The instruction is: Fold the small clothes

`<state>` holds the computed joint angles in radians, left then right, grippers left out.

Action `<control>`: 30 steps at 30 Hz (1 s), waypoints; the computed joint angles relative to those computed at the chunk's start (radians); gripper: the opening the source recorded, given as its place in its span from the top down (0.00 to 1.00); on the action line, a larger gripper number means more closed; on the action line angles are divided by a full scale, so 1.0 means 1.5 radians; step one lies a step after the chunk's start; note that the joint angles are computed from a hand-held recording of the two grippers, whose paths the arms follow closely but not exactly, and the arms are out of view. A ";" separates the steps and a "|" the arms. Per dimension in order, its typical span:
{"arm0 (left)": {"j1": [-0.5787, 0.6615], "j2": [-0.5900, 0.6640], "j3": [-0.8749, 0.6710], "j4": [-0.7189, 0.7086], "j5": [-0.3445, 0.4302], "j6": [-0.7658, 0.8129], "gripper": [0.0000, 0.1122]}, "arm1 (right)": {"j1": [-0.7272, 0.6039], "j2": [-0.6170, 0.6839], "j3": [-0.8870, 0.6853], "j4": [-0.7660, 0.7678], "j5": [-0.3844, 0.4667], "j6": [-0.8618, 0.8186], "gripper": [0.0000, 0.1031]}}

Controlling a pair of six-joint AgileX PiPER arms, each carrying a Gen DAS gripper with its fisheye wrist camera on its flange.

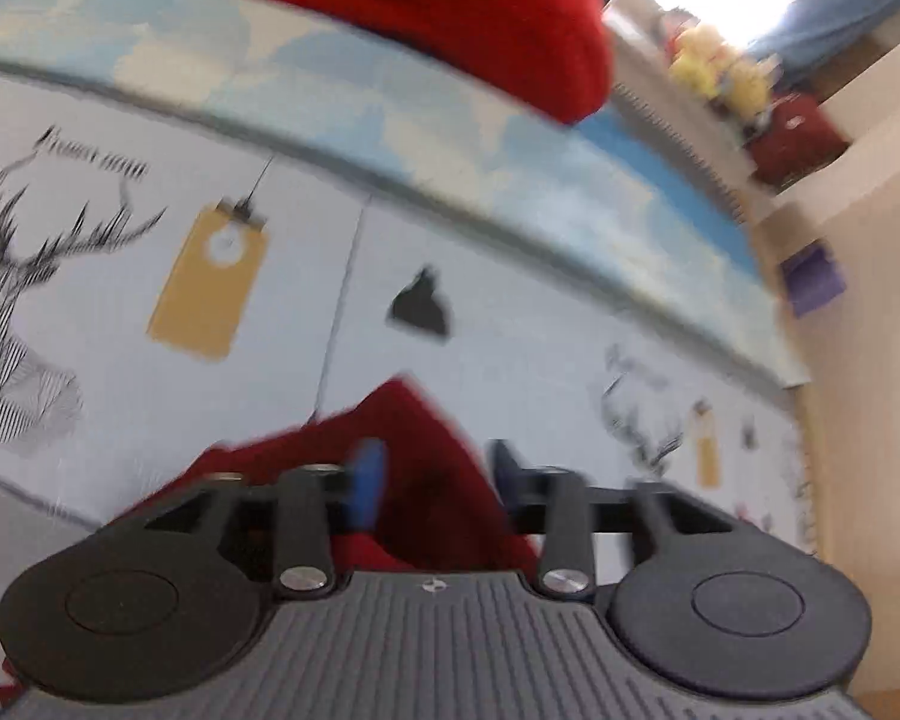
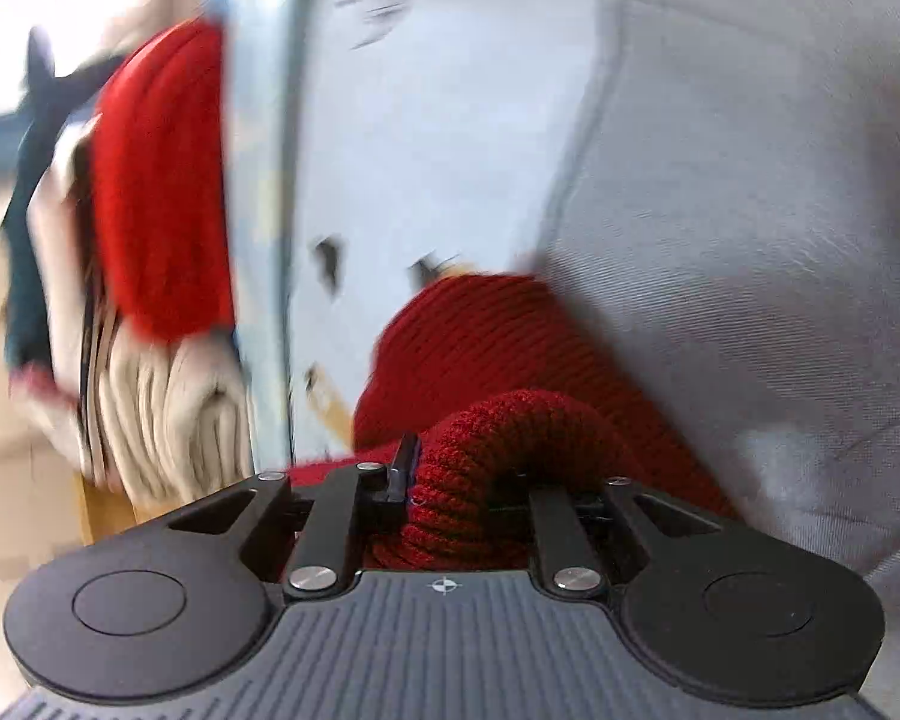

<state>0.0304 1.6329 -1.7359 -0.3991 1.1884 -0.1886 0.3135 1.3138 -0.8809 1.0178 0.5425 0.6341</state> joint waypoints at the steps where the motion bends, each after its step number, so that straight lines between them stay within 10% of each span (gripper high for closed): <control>1: 0.005 -0.016 0.006 0.000 -0.010 -0.001 0.20 | 0.003 0.003 0.018 0.050 -0.016 -0.030 0.84; 4: 0.038 -0.098 0.057 -0.007 -0.040 0.019 0.09 | -0.003 0.006 0.035 0.163 -0.017 -0.128 0.62; 6: 0.080 -0.166 0.113 -0.018 -0.038 0.034 0.09 | 0.002 -0.020 0.049 0.252 -0.048 -0.219 0.25; 11: 0.276 -0.332 0.300 -0.089 0.000 0.108 0.09 | 0.052 -0.107 -0.002 0.086 -0.193 -0.201 0.15; 18: 0.465 -0.374 0.481 -0.132 -0.023 0.244 0.09 | 0.109 -0.024 -0.193 -0.292 -0.012 -0.165 0.20; 22: 0.438 -0.329 0.470 -0.059 -0.044 0.227 0.09 | 0.200 0.108 -0.342 -0.514 0.084 -0.104 0.20; 26: 0.432 -0.309 0.462 -0.073 -0.059 0.278 0.09 | 0.269 0.214 -0.461 -0.709 0.203 -0.086 0.78; 30: 0.416 -0.295 0.464 -0.070 -0.056 0.271 0.09 | 0.263 0.309 -0.510 -0.767 0.204 -0.022 0.80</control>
